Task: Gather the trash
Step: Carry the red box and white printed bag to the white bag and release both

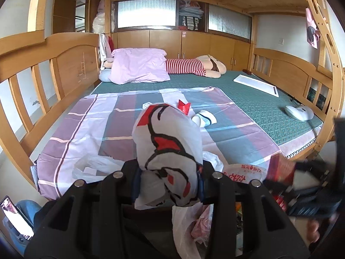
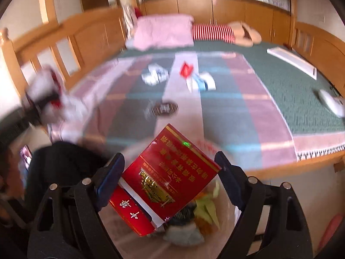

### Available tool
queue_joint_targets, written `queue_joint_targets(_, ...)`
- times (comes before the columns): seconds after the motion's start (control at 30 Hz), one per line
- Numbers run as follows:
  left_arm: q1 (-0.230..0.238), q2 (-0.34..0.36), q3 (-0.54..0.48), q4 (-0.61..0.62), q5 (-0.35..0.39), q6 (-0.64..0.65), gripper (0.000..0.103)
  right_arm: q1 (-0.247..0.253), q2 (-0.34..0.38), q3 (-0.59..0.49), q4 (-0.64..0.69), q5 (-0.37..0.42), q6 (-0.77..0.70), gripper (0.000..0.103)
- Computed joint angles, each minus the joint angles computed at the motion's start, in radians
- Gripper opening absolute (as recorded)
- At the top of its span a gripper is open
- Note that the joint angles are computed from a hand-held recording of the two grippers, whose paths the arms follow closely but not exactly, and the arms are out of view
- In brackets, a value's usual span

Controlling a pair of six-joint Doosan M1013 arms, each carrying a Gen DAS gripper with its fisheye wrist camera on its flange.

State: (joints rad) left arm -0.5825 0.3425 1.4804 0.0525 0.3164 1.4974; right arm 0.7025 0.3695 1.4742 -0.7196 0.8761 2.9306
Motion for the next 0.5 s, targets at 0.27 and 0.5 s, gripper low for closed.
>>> queue_joint_targets(0.27,-0.006,0.015,-0.011,-0.087,0.032,0.105,0.040,-0.007,-0.023,0.033,0.007,0.005,0.070,0.093)
queue_joint_targets(0.5,0.000,0.053,-0.043,-0.324,0.152,0.335,0.040,0.005,-0.074,0.089,-0.159,0.041,0.301,0.093)
